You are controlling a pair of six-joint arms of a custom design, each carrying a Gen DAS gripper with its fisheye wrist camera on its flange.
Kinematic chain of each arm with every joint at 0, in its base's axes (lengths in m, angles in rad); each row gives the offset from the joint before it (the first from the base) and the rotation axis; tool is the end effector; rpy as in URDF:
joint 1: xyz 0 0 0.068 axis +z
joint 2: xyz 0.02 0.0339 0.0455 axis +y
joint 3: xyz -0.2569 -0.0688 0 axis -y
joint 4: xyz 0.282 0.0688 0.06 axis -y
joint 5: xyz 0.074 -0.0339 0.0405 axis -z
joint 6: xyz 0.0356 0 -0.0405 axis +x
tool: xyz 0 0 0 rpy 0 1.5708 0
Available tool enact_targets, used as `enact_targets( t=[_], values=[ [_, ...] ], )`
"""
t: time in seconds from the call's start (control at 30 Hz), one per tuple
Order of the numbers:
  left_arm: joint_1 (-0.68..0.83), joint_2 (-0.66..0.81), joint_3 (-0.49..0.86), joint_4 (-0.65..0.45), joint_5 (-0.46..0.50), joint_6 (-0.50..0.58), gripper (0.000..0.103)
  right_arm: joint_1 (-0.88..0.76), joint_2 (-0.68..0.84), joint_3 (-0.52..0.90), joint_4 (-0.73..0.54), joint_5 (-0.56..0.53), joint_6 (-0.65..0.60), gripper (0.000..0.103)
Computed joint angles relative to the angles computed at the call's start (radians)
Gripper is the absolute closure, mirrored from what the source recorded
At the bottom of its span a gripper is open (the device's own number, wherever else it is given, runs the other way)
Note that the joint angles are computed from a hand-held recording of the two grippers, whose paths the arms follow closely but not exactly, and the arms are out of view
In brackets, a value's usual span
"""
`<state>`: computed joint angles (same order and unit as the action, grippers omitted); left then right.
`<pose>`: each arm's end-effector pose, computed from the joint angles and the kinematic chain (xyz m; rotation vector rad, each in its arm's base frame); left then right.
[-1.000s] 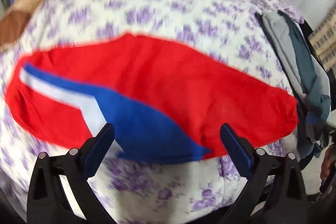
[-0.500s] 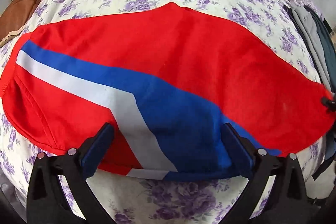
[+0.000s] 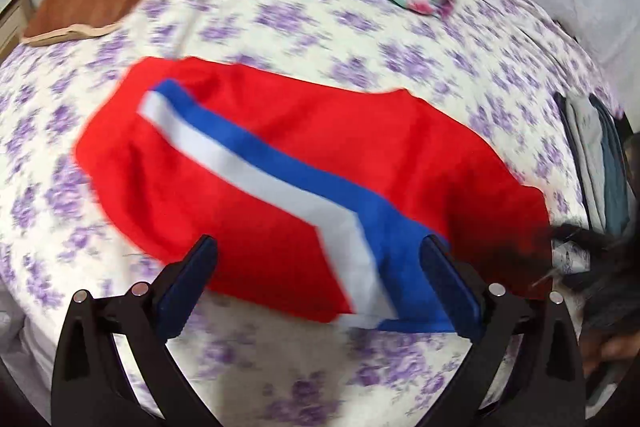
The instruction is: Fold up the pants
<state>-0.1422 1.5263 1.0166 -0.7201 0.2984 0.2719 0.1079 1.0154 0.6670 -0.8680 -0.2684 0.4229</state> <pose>0.3154 -0.0557 0.1831 0.6369 2.6849 -0.3830 0.2055 0.0318 0.1903 0.3760 2.8036 0.5013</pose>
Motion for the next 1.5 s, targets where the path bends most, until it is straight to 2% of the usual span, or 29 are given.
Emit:
enact_targets(
  t=[0.03,0.1,0.2,0.23,0.27,0.33,0.37,0.4,0.47,0.53,0.6,0.63,0.67,0.73,0.8,0.9,0.93,0.97,1.0,1.03,1.07,1.1,1.2,1.23,1.3,1.37,1.43,1.5],
  values=[
    [0.023,-0.005,-0.004,0.007,-0.011,0.0,0.005,0.02,0.022,0.001,0.018,0.002,0.02,0.015],
    [0.049,-0.013,-0.01,0.003,0.001,0.005,0.005,-0.016,-0.041,0.006,0.001,-0.07,0.0,0.015],
    [0.069,-0.019,-0.011,-0.017,0.033,0.005,0.005,-0.191,-0.152,0.054,-0.129,-0.174,-0.126,0.015],
    [0.07,-0.023,-0.014,-0.025,0.041,0.01,0.005,-0.293,-0.191,0.07,-0.187,-0.211,-0.201,0.015],
    [0.066,-0.029,-0.019,-0.03,0.048,0.013,0.005,-0.357,-0.195,0.087,-0.224,-0.206,-0.253,0.016],
    [0.047,-0.055,-0.027,-0.04,0.07,0.013,0.005,-0.491,-0.19,0.095,-0.29,-0.16,-0.346,0.027],
    [0.036,-0.065,-0.025,-0.047,0.084,0.01,0.005,-0.55,-0.186,0.084,-0.313,-0.175,-0.385,0.044],
    [0.025,-0.069,-0.021,-0.054,0.095,0.005,0.005,-0.608,-0.177,0.068,-0.328,-0.194,-0.422,0.048],
    [-0.012,-0.066,-0.001,-0.074,0.136,-0.01,0.005,-0.621,-0.203,-0.001,-0.284,-0.164,-0.425,0.048],
    [-0.061,-0.04,0.022,-0.088,0.146,-0.039,0.005,-0.485,-0.132,-0.07,-0.179,-0.06,-0.347,0.047],
    [-0.118,0.0,0.05,-0.106,0.154,-0.069,0.005,-0.362,-0.125,-0.108,-0.142,0.014,-0.308,0.034],
    [-0.138,0.014,0.059,-0.112,0.155,-0.079,0.005,-0.302,-0.159,-0.101,-0.155,0.057,-0.298,0.032],
    [-0.164,0.033,0.073,-0.121,0.159,-0.089,0.005,-0.291,-0.17,-0.09,-0.172,0.052,-0.302,0.031],
    [-0.198,0.066,0.096,-0.145,0.191,-0.102,0.005,-0.37,-0.225,-0.08,-0.225,-0.021,-0.345,0.03],
    [-0.219,0.089,0.114,-0.163,0.206,-0.119,0.005,-0.524,-0.292,-0.077,-0.302,-0.088,-0.416,0.023],
    [-0.256,0.114,0.138,-0.167,0.168,-0.144,0.006,-0.745,-0.318,-0.086,-0.389,-0.14,-0.557,0.019],
    [-0.259,0.133,0.157,-0.184,0.175,-0.151,0.012,-0.833,-0.318,-0.092,-0.424,-0.153,-0.623,0.019],
    [-0.261,0.149,0.176,-0.201,0.176,-0.158,0.026,-0.914,-0.322,-0.1,-0.452,-0.167,-0.686,0.019],
    [-0.27,0.156,0.186,-0.209,0.159,-0.167,0.034,-1.003,-0.32,-0.1,-0.49,-0.184,-0.75,0.019],
    [-0.289,0.156,0.193,-0.207,0.107,-0.173,0.054,-1.042,-0.314,-0.105,-0.5,-0.196,-0.779,0.019],
    [-0.297,0.159,0.198,-0.207,0.078,-0.164,0.08,-1.08,-0.3,-0.116,-0.5,-0.21,-0.81,0.019],
    [-0.3,0.168,0.204,-0.21,0.07,-0.158,0.085,-1.089,-0.297,-0.123,-0.501,-0.216,-0.817,0.019],
    [-0.303,0.154,0.201,-0.198,0.04,-0.167,0.092,-1.006,-0.324,-0.155,-0.463,-0.213,-0.752,0.019],
    [-0.324,0.1,0.177,-0.163,0.01,-0.141,0.093,-0.959,-0.341,-0.158,-0.442,-0.217,-0.706,0.019],
    [-0.341,0.031,0.155,-0.116,0.01,-0.111,0.095,-0.983,-0.351,-0.134,-0.465,-0.254,-0.736,0.019],
    [-0.352,0.009,0.174,-0.088,-0.033,-0.098,0.097,-0.92,-0.381,-0.121,-0.442,-0.281,-0.686,0.018],
    [-0.357,0.056,0.197,-0.066,-0.117,-0.086,0.097,-0.818,-0.403,-0.126,-0.384,-0.263,-0.604,0.018],
    [-0.347,0.179,0.229,-0.094,-0.209,-0.099,0.095,-0.714,-0.401,-0.153,-0.317,-0.228,-0.524,0.014]
  ],
)
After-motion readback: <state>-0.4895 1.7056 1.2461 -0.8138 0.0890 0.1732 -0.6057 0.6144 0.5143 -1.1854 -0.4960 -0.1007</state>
